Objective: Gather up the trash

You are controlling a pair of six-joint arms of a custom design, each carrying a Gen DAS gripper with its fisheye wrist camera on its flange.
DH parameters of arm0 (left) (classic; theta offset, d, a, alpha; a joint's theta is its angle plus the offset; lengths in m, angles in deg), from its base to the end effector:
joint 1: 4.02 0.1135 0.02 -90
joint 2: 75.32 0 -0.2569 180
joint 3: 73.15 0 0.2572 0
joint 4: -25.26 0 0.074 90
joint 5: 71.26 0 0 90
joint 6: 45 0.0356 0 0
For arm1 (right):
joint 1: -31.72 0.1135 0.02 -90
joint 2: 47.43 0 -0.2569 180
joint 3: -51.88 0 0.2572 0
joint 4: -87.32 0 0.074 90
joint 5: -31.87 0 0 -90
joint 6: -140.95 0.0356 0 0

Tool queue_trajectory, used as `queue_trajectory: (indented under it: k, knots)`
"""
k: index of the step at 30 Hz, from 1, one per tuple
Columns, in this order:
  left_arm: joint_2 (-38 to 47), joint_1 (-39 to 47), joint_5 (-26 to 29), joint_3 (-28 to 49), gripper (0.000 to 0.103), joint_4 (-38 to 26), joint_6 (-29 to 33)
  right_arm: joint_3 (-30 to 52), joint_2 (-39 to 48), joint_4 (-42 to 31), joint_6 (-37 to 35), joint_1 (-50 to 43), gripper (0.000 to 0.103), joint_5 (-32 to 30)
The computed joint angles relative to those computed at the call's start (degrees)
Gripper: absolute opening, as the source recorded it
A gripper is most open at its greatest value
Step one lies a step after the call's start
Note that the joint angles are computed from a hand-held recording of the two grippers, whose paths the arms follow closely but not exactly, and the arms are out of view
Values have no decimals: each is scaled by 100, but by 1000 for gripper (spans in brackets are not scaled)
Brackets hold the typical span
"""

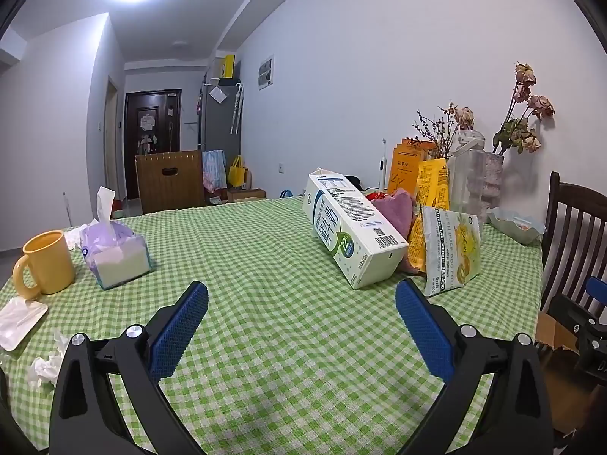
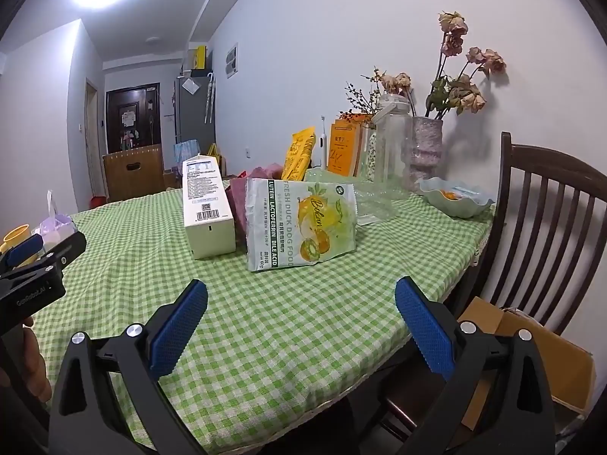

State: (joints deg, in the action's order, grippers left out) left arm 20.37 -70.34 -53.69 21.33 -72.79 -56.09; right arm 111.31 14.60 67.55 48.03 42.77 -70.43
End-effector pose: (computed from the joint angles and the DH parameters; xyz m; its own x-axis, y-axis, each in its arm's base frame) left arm 0.1471 -0.2510 0.2801 -0.2555 -0.1550 -0.9543 -0.4540 0.8907 -0.0231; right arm 0.2508 0.0567 0.2873 -0.3537 -0.1198 -0.9277 -0.3991 0.9163 0.0339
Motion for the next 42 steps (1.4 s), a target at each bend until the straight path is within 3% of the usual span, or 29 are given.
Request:
queue_trajectory:
  k: [42]
  knots:
    - [-82, 40, 69, -121, 96, 100, -34, 25, 57, -102, -60, 47, 95, 110]
